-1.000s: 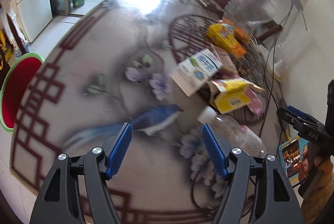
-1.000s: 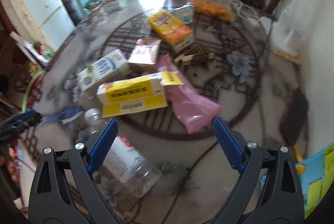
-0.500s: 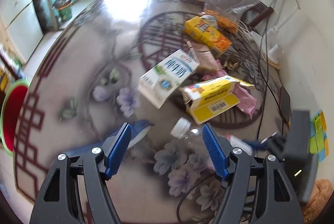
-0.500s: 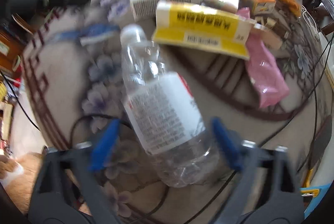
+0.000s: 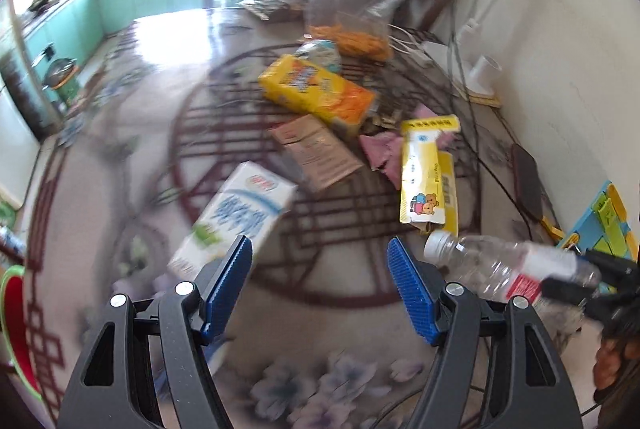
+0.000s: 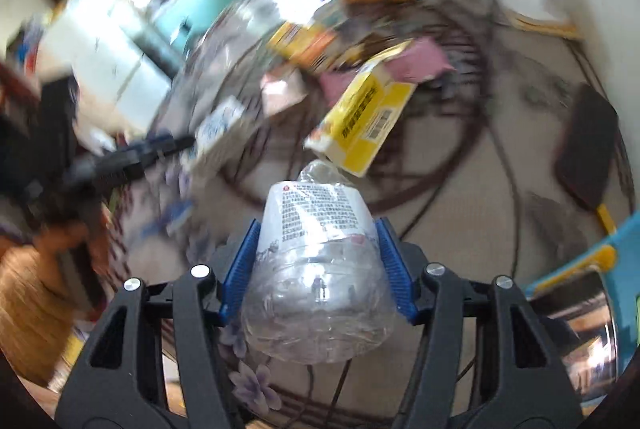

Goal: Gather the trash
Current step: 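Grasp the clear water bottle with the right tool while the left tool grasps the yellow medicine box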

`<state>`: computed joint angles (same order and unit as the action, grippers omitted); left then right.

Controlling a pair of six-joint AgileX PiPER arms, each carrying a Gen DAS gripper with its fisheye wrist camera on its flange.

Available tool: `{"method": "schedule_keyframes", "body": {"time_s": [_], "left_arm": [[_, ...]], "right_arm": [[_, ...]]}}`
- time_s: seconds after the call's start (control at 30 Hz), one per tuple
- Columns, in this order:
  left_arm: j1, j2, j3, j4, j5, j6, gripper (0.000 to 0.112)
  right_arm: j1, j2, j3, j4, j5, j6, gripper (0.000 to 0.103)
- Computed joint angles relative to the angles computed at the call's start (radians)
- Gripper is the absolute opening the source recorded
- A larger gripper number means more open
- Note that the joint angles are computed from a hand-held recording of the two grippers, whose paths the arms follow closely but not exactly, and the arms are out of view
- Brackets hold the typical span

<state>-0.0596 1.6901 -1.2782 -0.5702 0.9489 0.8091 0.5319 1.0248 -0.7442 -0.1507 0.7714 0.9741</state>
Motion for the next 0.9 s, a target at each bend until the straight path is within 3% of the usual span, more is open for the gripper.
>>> {"method": "schedule_keyframes", "body": {"time_s": [0.07,0.17,0.33,0.57,0.63,0.67,0.8,0.87,0.9], "left_arm": [[-0.044,0.027,-0.025,-0.01,0.018,-0.016,0.067],[-0.123,0.082,-0.091,-0.04,0.053,-0.06,0.067],[-0.289,0.219,-0.246,-0.011,0.078,-0.206,0.067],[-0.425,0.417,-0.45,0.109,0.112,-0.445,0.066],[-0.434,0.432,-0.452,0.111,0.104,-0.462,0.055],[-0.437,0.439,-0.455,0.114,0.108,-0.466,0.037],[-0.418,0.431,-0.434,0.072,0.121,-0.417,0.028],[-0.396,0.386,-0.388,0.055,0.104,-0.377,0.026],[-0.381,0.368,-0.371,0.039,0.096,-0.357,0.025]], "right_arm": [[-0.105,-0.035,0.014,0.107,0.008,-0.131,0.057],[-0.096,-0.005,0.027,0.107,0.059,-0.152,0.056],[-0.026,0.099,0.082,0.187,-0.044,-0.159,0.056],[0.095,0.187,0.131,0.237,-0.15,-0.098,0.056],[0.099,0.183,0.136,0.236,-0.158,-0.085,0.056],[0.099,0.182,0.138,0.234,-0.159,-0.08,0.056],[0.1,0.208,0.125,0.245,-0.158,-0.099,0.058],[0.094,0.241,0.116,0.276,-0.176,-0.139,0.07],[0.098,0.255,0.109,0.288,-0.182,-0.156,0.071]]}}
